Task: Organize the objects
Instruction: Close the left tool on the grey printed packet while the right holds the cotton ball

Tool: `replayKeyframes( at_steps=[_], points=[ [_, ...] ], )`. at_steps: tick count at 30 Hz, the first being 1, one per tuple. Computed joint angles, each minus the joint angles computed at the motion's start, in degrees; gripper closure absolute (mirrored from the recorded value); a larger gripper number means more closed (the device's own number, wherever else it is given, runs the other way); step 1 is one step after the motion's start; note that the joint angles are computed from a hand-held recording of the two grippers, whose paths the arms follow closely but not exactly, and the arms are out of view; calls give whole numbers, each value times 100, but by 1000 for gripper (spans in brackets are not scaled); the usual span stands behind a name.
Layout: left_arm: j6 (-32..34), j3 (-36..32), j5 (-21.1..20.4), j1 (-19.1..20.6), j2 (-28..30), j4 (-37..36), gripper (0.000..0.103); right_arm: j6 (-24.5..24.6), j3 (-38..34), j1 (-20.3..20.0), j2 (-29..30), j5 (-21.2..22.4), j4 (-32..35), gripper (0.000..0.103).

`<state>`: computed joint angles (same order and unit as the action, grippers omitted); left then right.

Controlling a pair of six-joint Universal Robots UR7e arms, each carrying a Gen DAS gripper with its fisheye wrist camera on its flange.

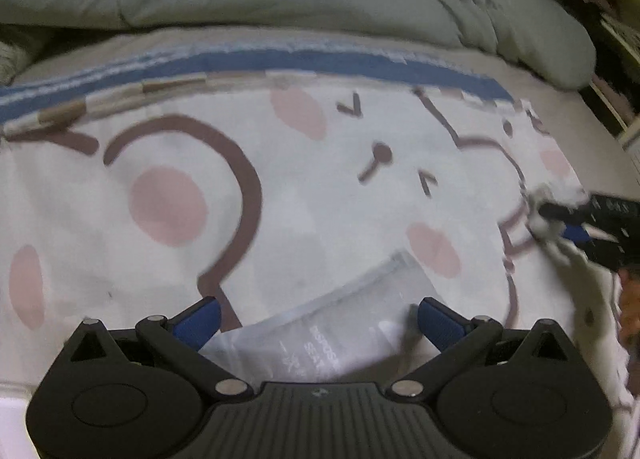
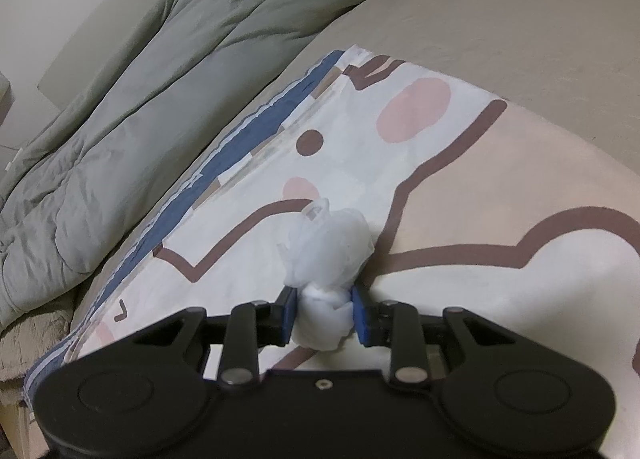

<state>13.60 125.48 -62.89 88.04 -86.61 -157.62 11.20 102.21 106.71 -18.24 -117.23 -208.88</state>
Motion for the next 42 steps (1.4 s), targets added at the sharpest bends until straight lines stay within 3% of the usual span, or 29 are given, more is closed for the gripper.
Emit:
replayKeyframes(
  at_steps=[4, 8, 11, 13, 17, 22, 25, 28, 36, 42],
  points=[
    [-215, -219, -359, 42, -324, 1379, 0, 5, 5, -12, 0, 21, -3, 73],
    [-162, -197, -579, 18, -560, 2094, 0, -4, 6, -9, -1, 13, -2, 73],
    [-184, -227, -613, -84, -609, 2712, 0, -33, -1, -5, 1, 18, 15, 73],
    [-99, -151, -345, -293, -598, 2913, 0, -60, 2, 0, 3, 23, 27, 73],
    [-135, 144, 426, -777, -464, 2738, 1, -126, 36, 15, -27, 41, 80, 73],
    [-51, 413, 1048, -1111, -192, 2155, 15, -301, 193, 79, -160, 58, 208, 74],
    [-104, 516, 1140, -1190, -230, 1928, 32, -428, 306, 128, -252, 43, 262, 74],
    [-252, 651, 1136, -1246, -396, 1732, 38, -527, 427, 181, -346, -1, 282, 75],
    [-765, 1200, 1301, -1557, -1062, 1312, 40, -719, 777, 412, -621, -77, 235, 75],
    [-1401, 1578, 1666, -2062, -1864, 1333, 40, -876, 1003, 711, -809, -182, 242, 75]
  ],
)
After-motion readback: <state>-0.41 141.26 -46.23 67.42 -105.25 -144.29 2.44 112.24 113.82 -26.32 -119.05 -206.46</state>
